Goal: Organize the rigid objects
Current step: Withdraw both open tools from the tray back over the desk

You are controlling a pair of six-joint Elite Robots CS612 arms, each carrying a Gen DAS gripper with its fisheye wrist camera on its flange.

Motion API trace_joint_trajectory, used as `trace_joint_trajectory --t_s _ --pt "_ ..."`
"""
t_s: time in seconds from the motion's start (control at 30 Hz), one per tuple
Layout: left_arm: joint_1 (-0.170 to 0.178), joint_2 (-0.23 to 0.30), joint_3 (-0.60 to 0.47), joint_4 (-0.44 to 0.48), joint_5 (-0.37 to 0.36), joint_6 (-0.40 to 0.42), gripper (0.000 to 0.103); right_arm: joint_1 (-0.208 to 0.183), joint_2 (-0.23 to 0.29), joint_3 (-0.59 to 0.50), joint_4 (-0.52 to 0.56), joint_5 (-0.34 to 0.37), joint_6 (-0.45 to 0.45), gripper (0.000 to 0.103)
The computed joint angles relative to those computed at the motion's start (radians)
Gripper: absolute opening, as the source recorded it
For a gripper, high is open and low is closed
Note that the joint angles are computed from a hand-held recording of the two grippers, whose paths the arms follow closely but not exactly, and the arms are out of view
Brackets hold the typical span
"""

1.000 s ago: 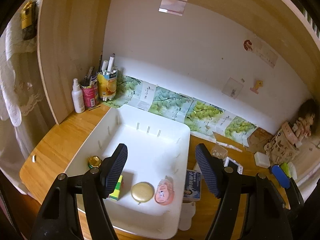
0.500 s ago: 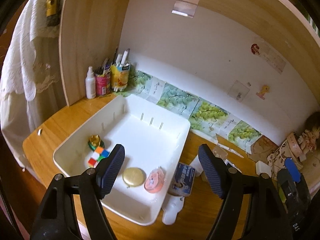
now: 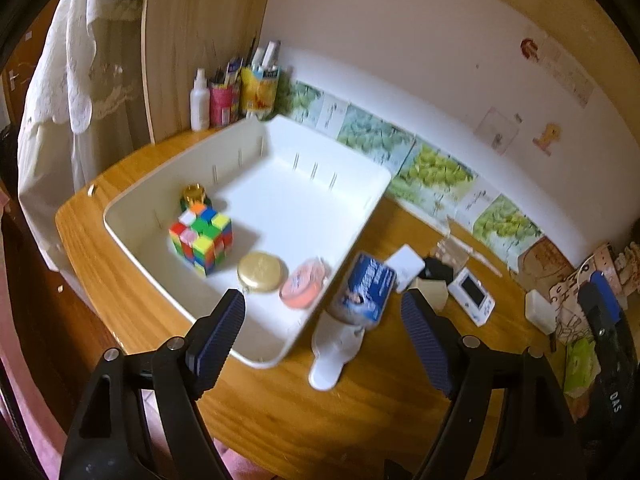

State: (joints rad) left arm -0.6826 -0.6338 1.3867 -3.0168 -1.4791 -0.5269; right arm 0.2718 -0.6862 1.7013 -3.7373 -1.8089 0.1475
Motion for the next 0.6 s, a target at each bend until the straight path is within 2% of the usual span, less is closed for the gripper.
trace_joint_trajectory --t_s 0.33,0.6 --pt "-0.020 0.017 -0.036 0.144 -0.028 -0.003 0.083 -0.043 0.001 0.017 0.034 0.038 -0.026 0.081" --pt "-0.035 0.055 -0.113 0.338 -0.043 0.000 0.083 -0.080 0.016 0.004 0.094 0.065 -0.035 0.081"
